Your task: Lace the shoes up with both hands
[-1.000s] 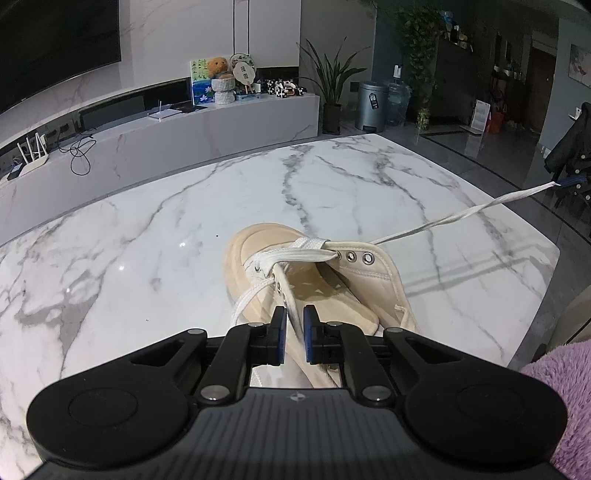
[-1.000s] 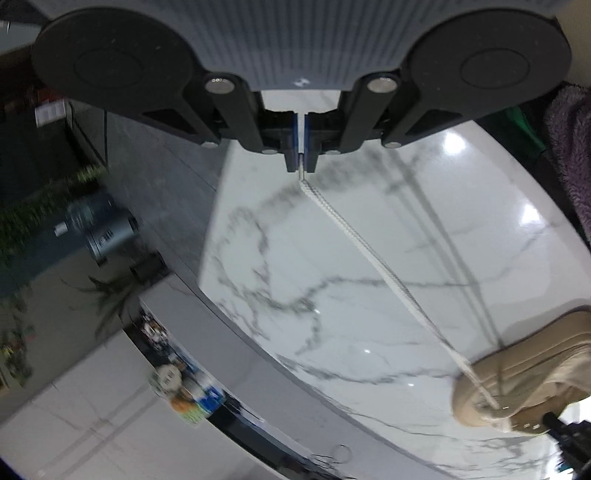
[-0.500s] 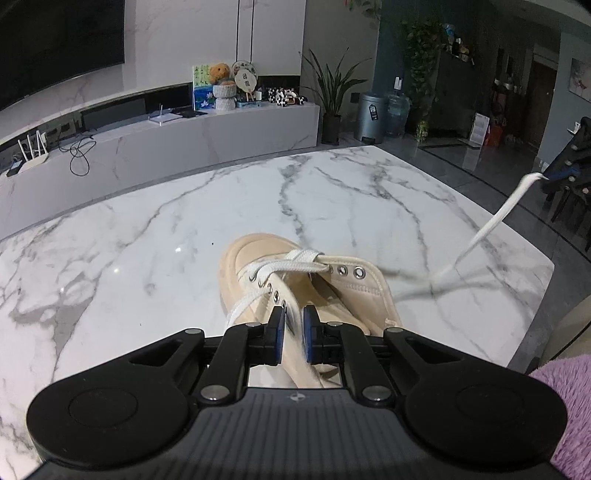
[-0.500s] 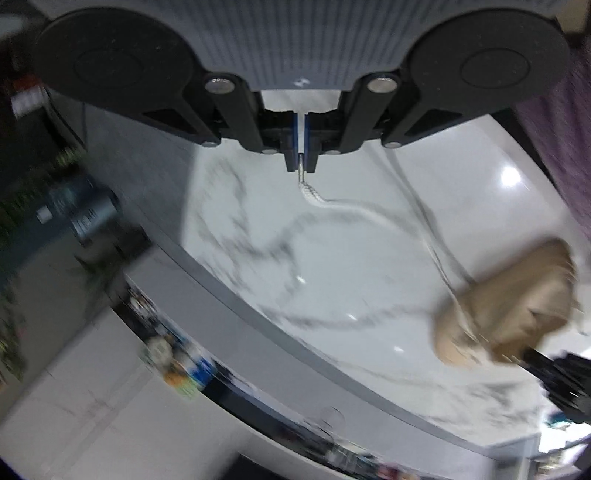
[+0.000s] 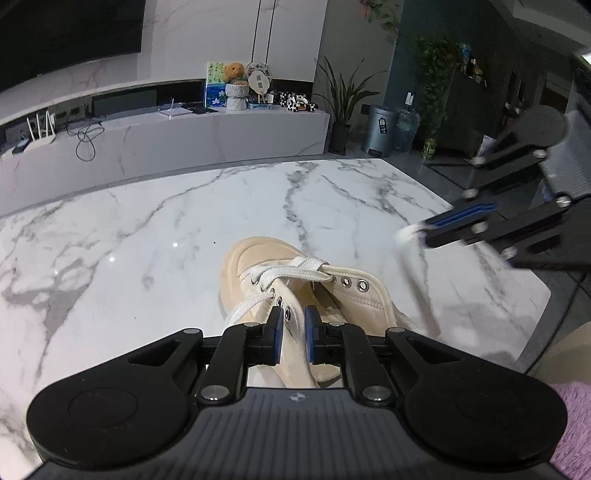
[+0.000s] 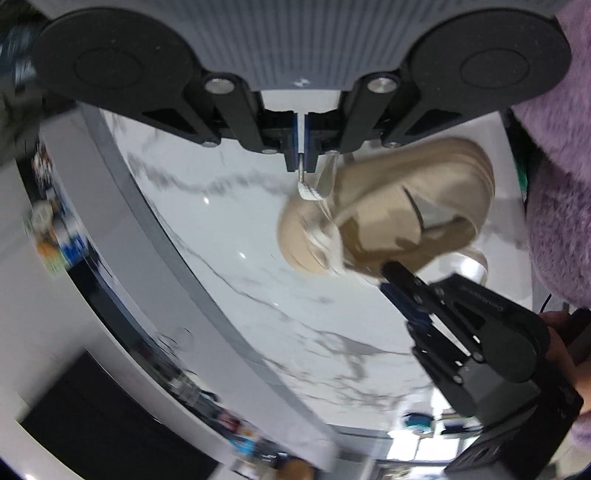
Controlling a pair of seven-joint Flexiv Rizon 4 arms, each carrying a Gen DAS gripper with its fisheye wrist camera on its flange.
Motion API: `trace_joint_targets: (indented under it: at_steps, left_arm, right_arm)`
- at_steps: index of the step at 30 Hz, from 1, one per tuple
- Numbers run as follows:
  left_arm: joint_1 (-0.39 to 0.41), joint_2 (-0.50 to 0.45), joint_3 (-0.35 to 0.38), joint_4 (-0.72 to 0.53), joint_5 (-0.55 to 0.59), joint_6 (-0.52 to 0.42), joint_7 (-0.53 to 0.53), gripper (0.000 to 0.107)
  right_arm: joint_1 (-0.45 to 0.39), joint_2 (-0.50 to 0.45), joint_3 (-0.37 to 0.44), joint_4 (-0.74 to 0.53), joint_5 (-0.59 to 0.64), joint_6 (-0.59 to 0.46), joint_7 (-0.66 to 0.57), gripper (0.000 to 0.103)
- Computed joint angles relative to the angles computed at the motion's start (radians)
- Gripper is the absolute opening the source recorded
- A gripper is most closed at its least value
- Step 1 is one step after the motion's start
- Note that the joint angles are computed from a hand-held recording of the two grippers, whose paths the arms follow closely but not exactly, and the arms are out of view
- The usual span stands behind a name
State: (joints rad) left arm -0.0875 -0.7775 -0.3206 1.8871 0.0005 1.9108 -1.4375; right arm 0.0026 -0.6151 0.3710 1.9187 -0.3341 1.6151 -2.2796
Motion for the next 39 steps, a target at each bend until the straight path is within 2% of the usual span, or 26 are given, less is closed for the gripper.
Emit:
trace_joint_targets:
  at_steps: [6, 12, 13, 15, 16, 22, 25, 27, 31, 35, 37, 38, 39]
  left_arm:
    - [0.005, -0.004, -0.004, 0.005, -0.001, 0.002, -0.01, 0.009]
    - [0.015, -0.007, -0.013, 0.002, 0.005, -0.001, -0.014, 0.009]
    - [0.017, -0.008, -0.014, 0.0, 0.006, -0.002, -0.014, 0.009]
    - [0.018, -0.01, -0.015, -0.002, 0.007, -0.002, -0.015, 0.009]
    - [0.017, -0.01, -0.015, -0.003, 0.006, -0.003, -0.015, 0.009]
    - [0.015, -0.012, -0.011, -0.007, 0.005, -0.002, -0.014, 0.009]
    - [0.013, -0.013, -0.01, -0.008, 0.005, 0.0, -0.014, 0.009]
    - [0.013, -0.013, -0.009, -0.007, 0.004, 0.004, -0.016, 0.009]
    - [0.026, -0.01, -0.02, 0.0, 0.008, 0.004, -0.024, 0.007]
    - [0.053, -0.014, -0.046, 0.006, 0.019, 0.005, -0.034, 0.007]
    - [0.067, -0.017, -0.059, 0.007, 0.026, 0.006, -0.039, 0.007]
    - [0.076, -0.019, -0.068, 0.009, 0.031, 0.007, -0.043, 0.007]
    - [0.085, -0.02, -0.079, 0.012, 0.036, 0.008, -0.047, 0.007]
  right_arm:
    - [-0.009, -0.099, 0.086, -0.112, -0.004, -0.06, -0.063, 0.003]
    - [0.024, -0.156, 0.088, -0.172, 0.04, -0.068, -0.067, 0.009]
    - [0.019, -0.163, 0.097, -0.179, 0.049, -0.071, -0.063, 0.012]
    - [0.011, -0.172, 0.113, -0.188, 0.07, -0.067, -0.051, 0.031]
    - [0.006, -0.176, 0.121, -0.191, 0.081, -0.061, -0.043, 0.034]
    - [-0.055, -0.193, 0.202, -0.196, 0.117, -0.092, -0.033, 0.033]
    - [-0.042, -0.179, 0.182, -0.158, 0.096, -0.061, -0.075, 0.033]
    - [0.011, -0.159, 0.111, -0.124, 0.07, -0.009, -0.081, 0.033]
    - [0.207, -0.127, -0.142, -0.044, 0.009, 0.162, -0.081, 0.031]
    - [0.398, -0.126, -0.377, 0.02, 0.003, 0.319, -0.133, 0.016]
    - [0.47, -0.135, -0.459, 0.041, 0.026, 0.378, -0.179, 0.015]
    - [0.498, -0.14, -0.488, 0.048, 0.041, 0.401, -0.205, 0.011]
    - [0.503, -0.139, -0.49, 0.051, 0.047, 0.403, -0.215, 0.001]
